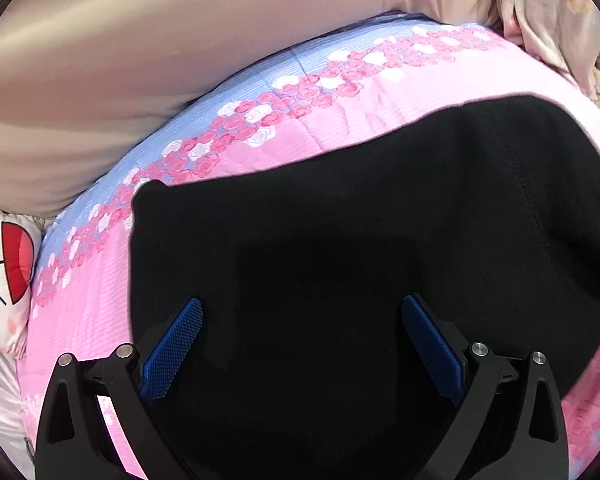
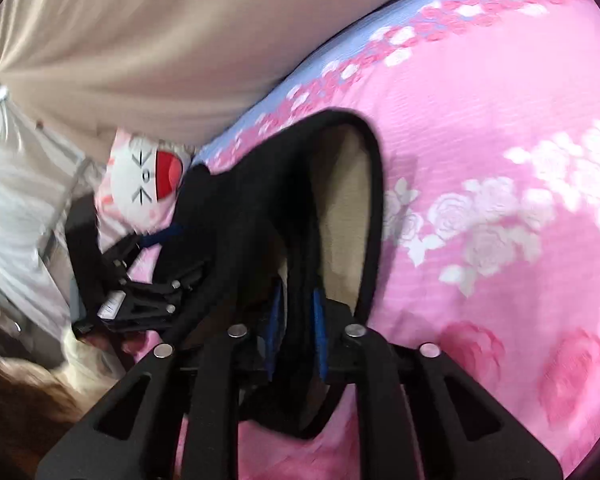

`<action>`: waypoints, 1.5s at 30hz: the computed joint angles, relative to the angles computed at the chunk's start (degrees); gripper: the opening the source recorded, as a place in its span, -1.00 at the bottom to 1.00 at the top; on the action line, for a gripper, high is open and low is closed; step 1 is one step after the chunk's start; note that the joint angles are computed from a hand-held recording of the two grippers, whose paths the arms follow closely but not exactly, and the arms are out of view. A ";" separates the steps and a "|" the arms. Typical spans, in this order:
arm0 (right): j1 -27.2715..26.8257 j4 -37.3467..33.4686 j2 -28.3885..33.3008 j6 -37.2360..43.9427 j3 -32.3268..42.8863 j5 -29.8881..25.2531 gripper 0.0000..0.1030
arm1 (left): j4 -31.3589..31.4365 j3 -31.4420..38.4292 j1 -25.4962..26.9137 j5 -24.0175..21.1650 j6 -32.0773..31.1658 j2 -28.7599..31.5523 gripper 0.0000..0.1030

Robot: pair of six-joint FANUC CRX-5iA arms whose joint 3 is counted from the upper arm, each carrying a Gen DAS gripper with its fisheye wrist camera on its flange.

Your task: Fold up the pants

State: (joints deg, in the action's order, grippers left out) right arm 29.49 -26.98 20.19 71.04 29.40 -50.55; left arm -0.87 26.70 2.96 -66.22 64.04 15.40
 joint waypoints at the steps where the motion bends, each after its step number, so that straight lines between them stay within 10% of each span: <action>1: 2.12 6.96 -2.91 -3.18 -4.03 3.93 -0.66 | -0.11 -0.27 0.44 0.60 0.32 -0.70 0.90; 5: 9.56 27.25 -12.83 -15.86 -17.73 12.30 -0.66 | 2.01 -4.09 4.22 2.83 -0.66 -4.98 0.90; 10: 19.25 40.80 -11.56 -21.41 -19.42 6.92 -0.67 | 10.89 -15.37 9.85 2.00 -9.11 -12.20 0.90; 19: 21.89 36.55 -5.10 -21.54 -14.13 3.10 -0.74 | 24.55 -32.82 13.23 5.49 -28.38 -19.92 0.90; 25: 22.60 42.87 -3.08 -25.65 -13.06 3.68 -0.74 | 37.70 -33.26 16.56 -6.97 -33.20 -17.22 0.90; 31: 21.81 43.68 -0.74 -25.83 -10.67 2.26 -0.80 | 34.62 -31.19 13.93 -3.96 -28.74 -13.86 0.84; 35: 21.03 52.28 -3.88 -36.91 -15.91 2.49 -0.91 | 37.16 -24.94 17.12 -8.99 -23.28 -8.17 0.23; 38: 18.80 45.15 -5.85 -36.50 -18.67 4.49 -1.00 | 39.90 -24.67 19.34 -10.92 -22.07 -6.22 -0.23; 42: 20.23 47.03 -5.72 -33.55 -17.39 1.64 -1.00 | 38.82 -25.09 20.27 -13.37 -20.77 -7.72 -0.22; 45: 19.33 40.01 -7.88 -24.04 -14.53 0.18 -0.96 | 38.60 -25.26 21.54 -12.14 -24.59 -12.45 0.16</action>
State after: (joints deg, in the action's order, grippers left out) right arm 48.83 13.03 12.31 47.00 14.87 -50.37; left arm 37.73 1.44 24.50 -78.36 39.45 2.94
